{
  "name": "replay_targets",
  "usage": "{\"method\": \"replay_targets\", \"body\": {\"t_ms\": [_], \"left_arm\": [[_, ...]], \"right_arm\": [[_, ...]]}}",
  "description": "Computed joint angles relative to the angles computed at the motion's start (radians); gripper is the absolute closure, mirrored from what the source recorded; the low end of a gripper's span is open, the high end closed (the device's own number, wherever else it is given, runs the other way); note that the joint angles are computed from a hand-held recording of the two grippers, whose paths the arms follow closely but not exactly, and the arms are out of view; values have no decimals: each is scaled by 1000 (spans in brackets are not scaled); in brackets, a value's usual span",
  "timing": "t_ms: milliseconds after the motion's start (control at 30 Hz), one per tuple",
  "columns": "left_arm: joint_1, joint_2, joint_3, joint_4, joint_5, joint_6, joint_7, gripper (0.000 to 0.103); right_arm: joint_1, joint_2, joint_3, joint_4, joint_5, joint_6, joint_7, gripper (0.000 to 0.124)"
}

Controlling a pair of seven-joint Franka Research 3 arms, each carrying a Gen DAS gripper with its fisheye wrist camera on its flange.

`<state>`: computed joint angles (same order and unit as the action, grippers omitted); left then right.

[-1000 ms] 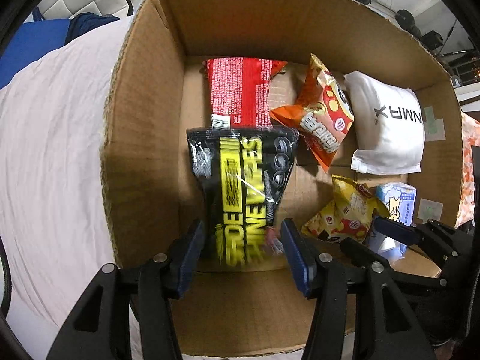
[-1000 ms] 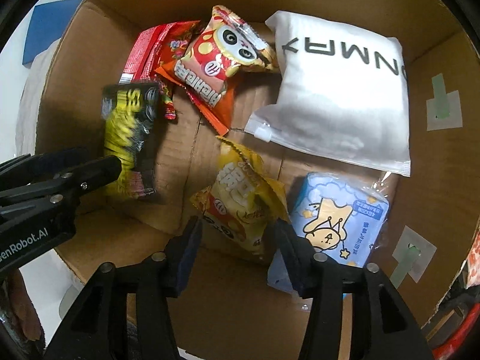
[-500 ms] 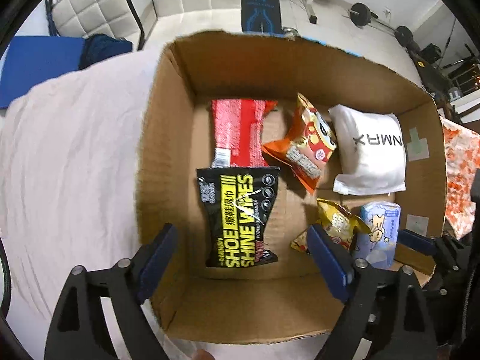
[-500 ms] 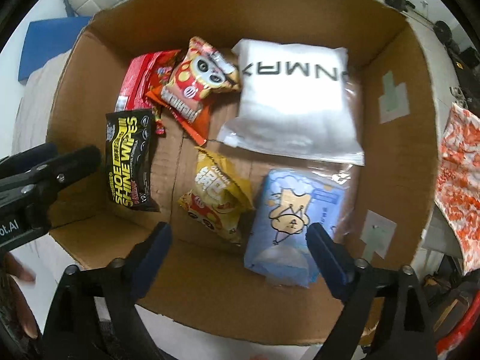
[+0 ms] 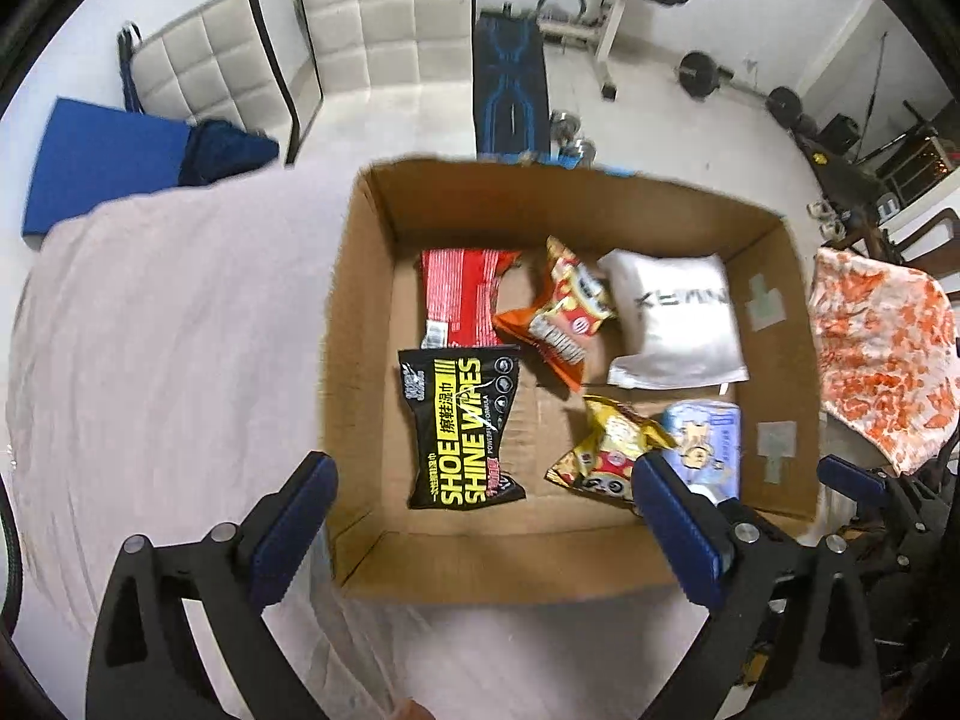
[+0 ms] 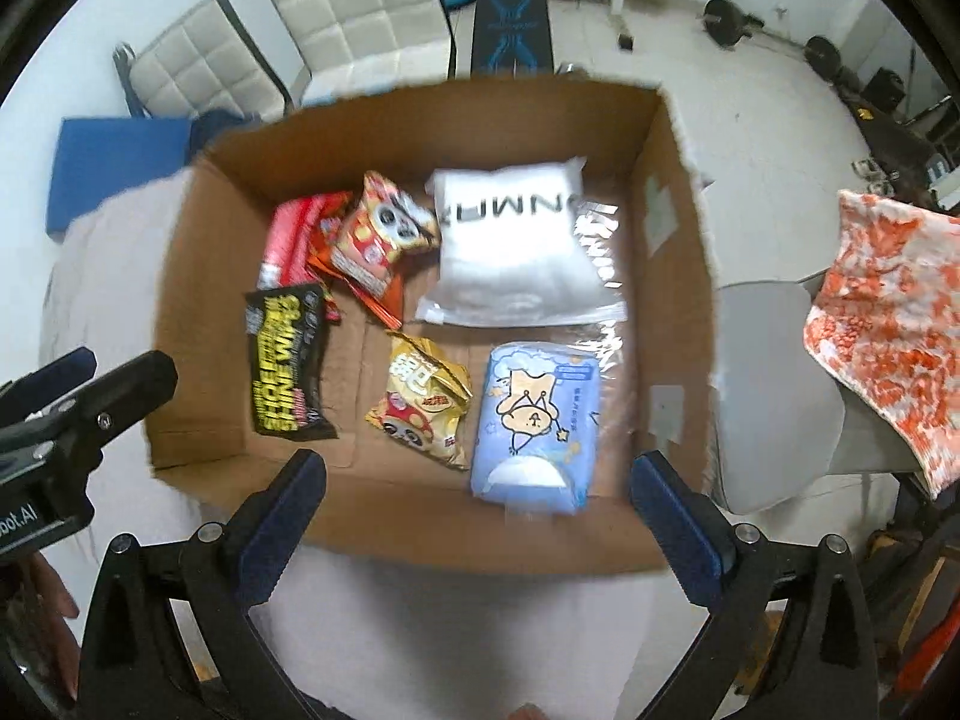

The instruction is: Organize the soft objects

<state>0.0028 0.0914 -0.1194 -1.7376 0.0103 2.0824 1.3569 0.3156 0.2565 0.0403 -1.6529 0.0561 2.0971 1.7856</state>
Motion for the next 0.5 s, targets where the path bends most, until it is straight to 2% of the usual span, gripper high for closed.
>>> {"method": "replay_targets", "body": {"t_ms": [200, 500], "left_arm": [[-17, -193, 3, -121, 8, 49, 28, 3], [-49, -440, 29, -209, 17, 14, 24, 3]], "right_arm": [[6, -205, 10, -147, -59, 68, 90, 21], [-18, -523, 89, -284, -115, 22, 179, 21]]}}
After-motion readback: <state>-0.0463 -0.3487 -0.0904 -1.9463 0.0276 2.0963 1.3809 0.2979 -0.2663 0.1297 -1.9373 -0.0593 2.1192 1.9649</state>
